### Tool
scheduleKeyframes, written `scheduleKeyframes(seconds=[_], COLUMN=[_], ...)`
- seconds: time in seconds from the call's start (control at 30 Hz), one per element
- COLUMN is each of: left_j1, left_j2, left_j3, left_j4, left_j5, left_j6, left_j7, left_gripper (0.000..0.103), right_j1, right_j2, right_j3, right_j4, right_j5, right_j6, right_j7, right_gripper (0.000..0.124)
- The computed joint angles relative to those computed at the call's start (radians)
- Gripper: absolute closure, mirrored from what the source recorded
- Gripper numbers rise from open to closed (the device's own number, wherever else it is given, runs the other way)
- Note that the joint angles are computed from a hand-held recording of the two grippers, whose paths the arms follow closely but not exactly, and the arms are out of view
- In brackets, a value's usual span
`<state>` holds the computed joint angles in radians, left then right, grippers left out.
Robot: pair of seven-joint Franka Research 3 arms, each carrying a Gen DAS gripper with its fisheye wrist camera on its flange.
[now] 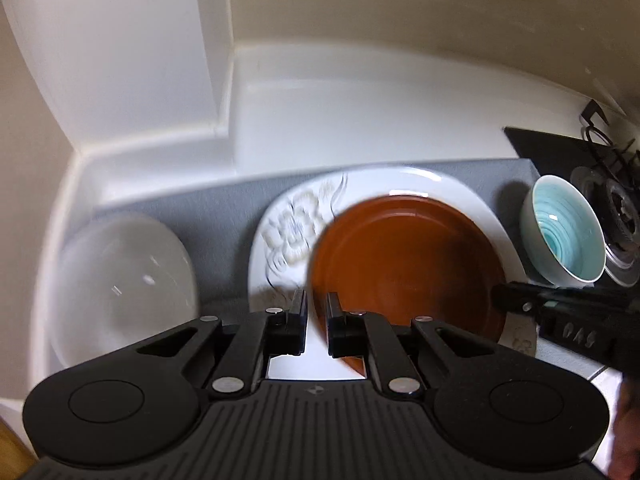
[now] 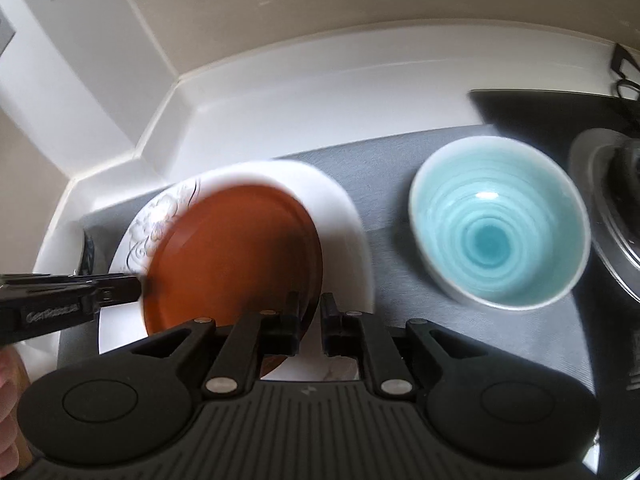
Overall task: Organize plates and bowls
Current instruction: 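Lower the orange plate onto the white plates and open the right gripper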
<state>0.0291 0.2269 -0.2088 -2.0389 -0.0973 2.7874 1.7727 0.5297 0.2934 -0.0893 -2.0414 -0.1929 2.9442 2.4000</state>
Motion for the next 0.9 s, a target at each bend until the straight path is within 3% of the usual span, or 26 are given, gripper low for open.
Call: scheduleKeyframes(seconds=[0.07, 0.13, 0.23, 0.27, 0.37, 0.43, 0.5, 0.57, 0.67, 0.73, 0.9], left_j1=[0.003, 0.027, -0.018, -0.025, 0.019, 0.018, 0.012, 0.011, 0.017, 0.034, 0.083], left_j2=[-0.016, -0.006, 0.035, 0.027, -0.013, -0.056, -0.09, -0.11, -0.131, -0.146, -0.176], left_j3=[-0.009, -0.042, 0.005, 0.012, -0.027, -0.013, 0.017, 0.045, 0.079, 0.09, 0.108], left_j4=[-0.032, -0.021, 0.022, 0.006, -0.008, -0.044, -0.068, -0.085, -0.108, -0.125, -0.157], left_j5=[-0.001, -0.068, -0.001, 0.019, -0.074, -0.092, -0.084, -0.078, -0.045, -0.08, -0.28], left_j6=[0.053, 0.024, -0.045, -0.013, -0.056, -0.033, -0.03, -0.028, -0.028, -0.026, -0.052], left_j7=[0.026, 0.093, -0.006, -0.024, 0.036, 0.034, -0.013, -0.079, -0.165, -0.185, -0.061], left_gripper=[0.093, 0.093, 0.094, 0.094, 0.093, 0.092, 0.075, 0.065, 0.065, 0.065, 0.065], right_j1=[0.032, 0.018, -0.009, 0.0, 0.004, 0.049, 0.068, 0.069, -0.019, -0.125, -0.356], right_j2=[-0.019, -0.016, 0.007, 0.007, -0.012, -0.031, -0.043, -0.044, -0.016, 0.015, 0.135], right_j3=[-0.036, -0.017, 0.019, 0.01, 0.009, -0.038, -0.054, -0.042, 0.094, 0.238, 0.564], right_j4=[-0.022, -0.014, 0.005, 0.001, -0.029, -0.051, -0.067, -0.073, -0.036, 0.006, 0.119], right_j5=[-0.044, -0.037, -0.003, -0.01, 0.0, -0.053, -0.068, -0.037, 0.095, 0.182, 0.337], right_j6=[0.035, 0.015, -0.032, -0.033, 0.008, 0.053, 0.11, 0.164, 0.203, 0.207, 0.207], right_j7=[0.044, 0.022, -0.025, -0.01, 0.013, 0.082, 0.127, 0.134, 0.027, -0.078, -0.278], right_gripper=[0.11, 0.11, 0.118, 0.119, 0.119, 0.115, 0.113, 0.093, 0.089, 0.089, 0.089])
